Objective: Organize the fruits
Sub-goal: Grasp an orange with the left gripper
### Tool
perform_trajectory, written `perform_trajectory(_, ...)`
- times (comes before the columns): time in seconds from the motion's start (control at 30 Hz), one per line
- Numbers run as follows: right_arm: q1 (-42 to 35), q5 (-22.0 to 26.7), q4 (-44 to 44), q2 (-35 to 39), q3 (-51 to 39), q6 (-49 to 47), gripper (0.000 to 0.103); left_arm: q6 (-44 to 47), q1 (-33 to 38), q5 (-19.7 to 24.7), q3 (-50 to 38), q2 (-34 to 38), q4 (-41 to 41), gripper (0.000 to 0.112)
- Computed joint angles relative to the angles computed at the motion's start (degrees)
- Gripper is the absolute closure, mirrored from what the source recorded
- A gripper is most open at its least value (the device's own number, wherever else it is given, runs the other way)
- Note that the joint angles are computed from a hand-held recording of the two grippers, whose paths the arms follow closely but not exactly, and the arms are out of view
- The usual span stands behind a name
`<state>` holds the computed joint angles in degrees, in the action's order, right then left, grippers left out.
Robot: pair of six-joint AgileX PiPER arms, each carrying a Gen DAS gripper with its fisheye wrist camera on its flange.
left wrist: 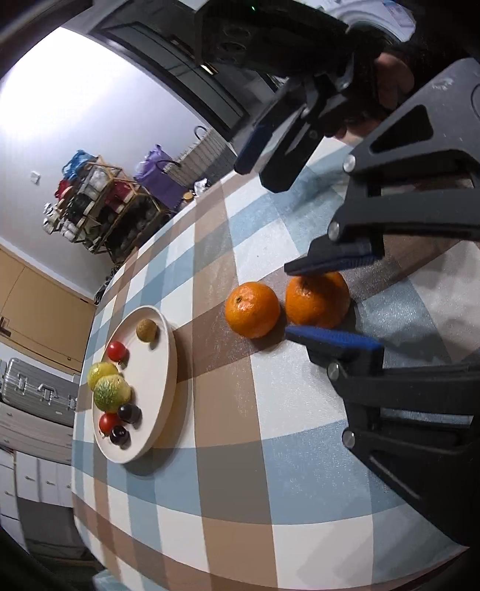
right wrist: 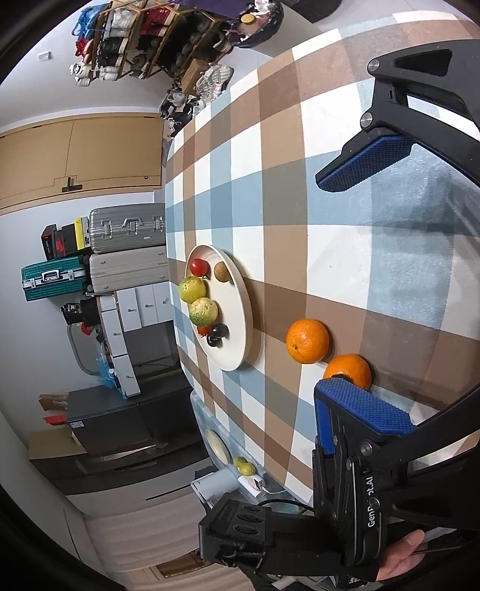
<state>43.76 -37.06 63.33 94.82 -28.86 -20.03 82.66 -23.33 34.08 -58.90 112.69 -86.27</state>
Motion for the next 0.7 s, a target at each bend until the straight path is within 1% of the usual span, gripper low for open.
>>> perform_trajectory(0.07, -0.94, 0.99, -1.10, 0.20, -0.77, 0.07, 0.000, 0.62, 0.83, 1.00, -0.24, 0.12, -0.04, 0.094)
perform_trajectory(0.13, -2.01, 1.96, -2.45, 0.79, -1.88, 0.12, 0.000, -0.80, 1.37, 2.26, -1.03, 0.78, 1.21, 0.094)
perform_trajectory(0.17, -2.45, 2.38, -2.47, 1.14, -2.56, -0.41, 0.000, -2.45, 1.30, 2.08, -1.34, 0.91, 2.12, 0.089)
perform_trajectory(0.2, -2.97, 2.82, -2.41, 1.43, -3.26, -0.85, 0.000, -4.46, 1.08, 2.26, -2.09, 1.36, 3.90, 0.081)
perform_trajectory(0.23, -3.39, 2.99, -3.12, 1.46, -3.42, -0.15, 0.000, -6.00, 0.87, 2.71, -2.75, 1.85, 5.38, 0.076)
perform_trajectory(0.27, -3.92, 3.25, -4.51, 1.44, -3.47, 1.22, 0.000, -6.86, 0.60, 2.75, -3.06, 2.22, 6.04, 0.067)
perform_trajectory(0.3, -4.38, 3.45, -5.93, 1.40, -3.41, 2.74, 0.000, -7.02, 0.13, 2.11, -2.90, 2.39, 5.85, 0.063)
perform_trajectory(0.43, -4.55, 3.58, -6.72, 1.61, -3.33, 3.82, 0.000, -5.34, -0.76, 2.76, -2.71, 3.19, 4.44, 0.063)
perform_trajectory(0.47, -4.58, 3.63, -6.63, 1.73, -3.33, 3.65, 0.000, -5.56, -1.14, 2.88, -2.94, 3.45, 4.86, 0.065)
perform_trajectory(0.5, -4.69, 3.79, -6.66, 1.85, -3.37, 3.56, 0.000, -6.12, -1.81, 2.62, -3.31, 3.78, 5.75, 0.074)
perform_trajectory(0.53, -4.99, 4.06, -7.12, 1.94, -3.39, 3.84, 0.000, -6.80, -2.44, 1.98, -3.52, 3.87, 6.79, 0.075)
perform_trajectory(0.57, -5.26, 4.26, -7.51, 2.07, -3.41, 4.25, 0.000, -5.73, -2.73, 1.60, -3.18, 3.68, 6.06, 0.075)
perform_trajectory(0.63, -5.77, 4.69, -8.32, 2.21, -3.55, 5.06, 0.000, -5.11, -2.66, 2.80, -3.42, 3.97, 5.97, 0.076)
perform_trajectory(0.7, -6.14, 5.08, -8.92, 2.29, -3.75, 5.50, 0.000, -2.76, -2.25, 2.33, -2.38, 3.24, 3.48, 0.076)
